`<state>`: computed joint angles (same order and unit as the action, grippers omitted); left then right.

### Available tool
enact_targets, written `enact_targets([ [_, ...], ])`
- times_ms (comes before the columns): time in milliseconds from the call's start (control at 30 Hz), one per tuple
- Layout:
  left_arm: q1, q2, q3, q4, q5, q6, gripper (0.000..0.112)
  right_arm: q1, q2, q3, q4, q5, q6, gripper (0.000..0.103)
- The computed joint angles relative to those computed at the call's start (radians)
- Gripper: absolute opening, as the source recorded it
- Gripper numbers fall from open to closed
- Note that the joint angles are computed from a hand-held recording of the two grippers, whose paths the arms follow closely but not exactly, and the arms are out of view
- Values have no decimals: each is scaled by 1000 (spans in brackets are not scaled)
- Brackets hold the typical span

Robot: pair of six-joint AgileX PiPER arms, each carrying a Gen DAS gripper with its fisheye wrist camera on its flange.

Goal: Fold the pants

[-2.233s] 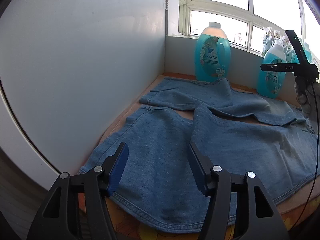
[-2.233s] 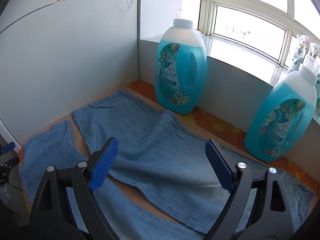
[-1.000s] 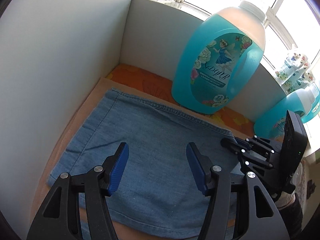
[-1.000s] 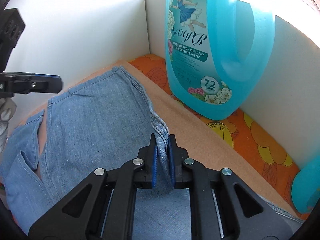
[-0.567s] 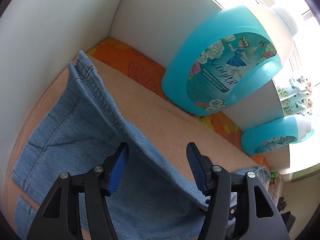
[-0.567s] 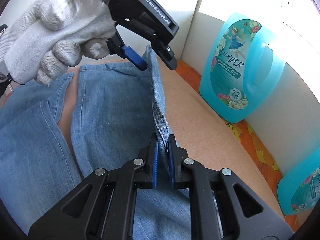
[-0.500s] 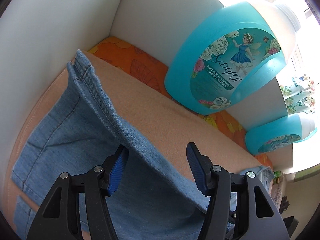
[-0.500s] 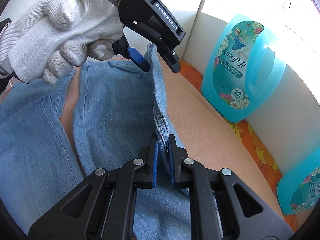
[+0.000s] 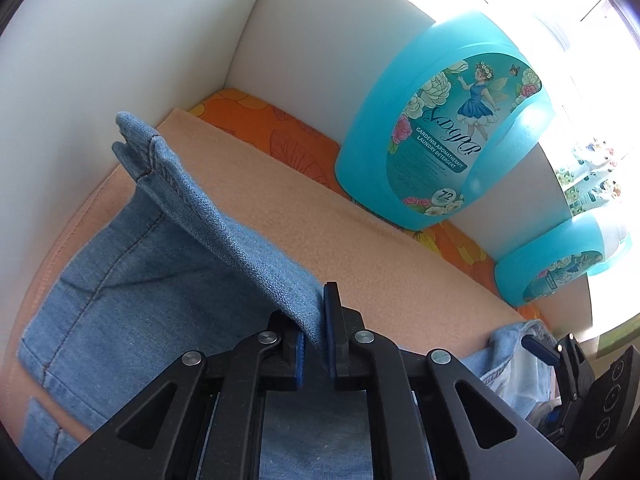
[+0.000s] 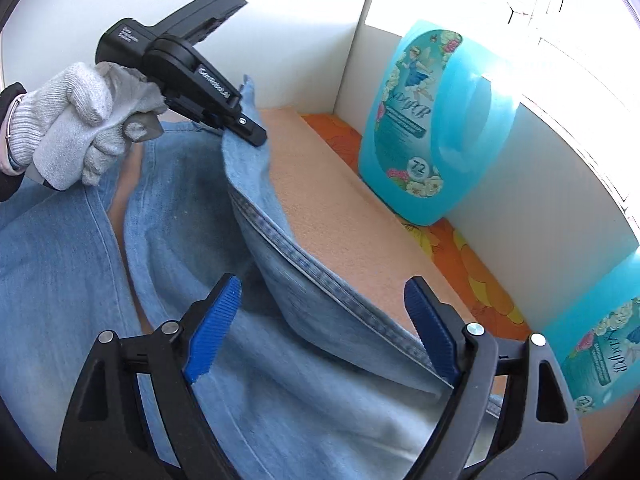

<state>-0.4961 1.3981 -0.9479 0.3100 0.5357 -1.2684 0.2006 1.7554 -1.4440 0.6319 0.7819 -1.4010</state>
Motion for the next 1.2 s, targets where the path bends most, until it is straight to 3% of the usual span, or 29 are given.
enact_targets([
  [67, -7, -9, 5, 23, 4, -19, 6, -14, 41, -50, -104, -22, 19, 87],
  [133, -10, -13, 4, 20, 11, -3, 6, -11, 68, -54, -215, -126, 48, 87],
  [167, -16, -26, 6, 28, 24, -4, 6, -13, 91, -77, -258, -136, 69, 87],
  [400, -132, -29, -36, 237, 160, -159, 6, -31, 293, -367, -375, 36, 172, 87],
  [600, -206, -53, -52, 334, 240, -232, 6, -37, 348, -442, -353, 117, 180, 84],
  [667, -227, -72, -51, 349, 265, -234, 6, -53, 355, -465, -331, 179, 186, 61],
  [700, -234, -76, -54, 353, 271, -237, 6, -53, 345, -446, -331, 161, 186, 54],
  [767, -243, -91, -54, 356, 279, -236, 6, -55, 305, -374, -338, 99, 176, 25],
  [800, -249, -96, -58, 358, 287, -234, 6, -57, 289, -351, -333, 81, 175, 20],
  [867, -253, -102, -67, 360, 305, -222, 6, -68, 242, -287, -305, 33, 158, 13],
  [1033, -266, -121, -98, 370, 342, -209, 6, -110, 91, -135, -194, -63, 97, 10],
  [1100, -297, -134, -121, 389, 374, -207, 6, -130, 6, -54, -135, -122, 56, 9],
  [1200, -375, -143, -169, 444, 461, -220, 6, -170, -121, 31, -42, -125, 20, 9],
])
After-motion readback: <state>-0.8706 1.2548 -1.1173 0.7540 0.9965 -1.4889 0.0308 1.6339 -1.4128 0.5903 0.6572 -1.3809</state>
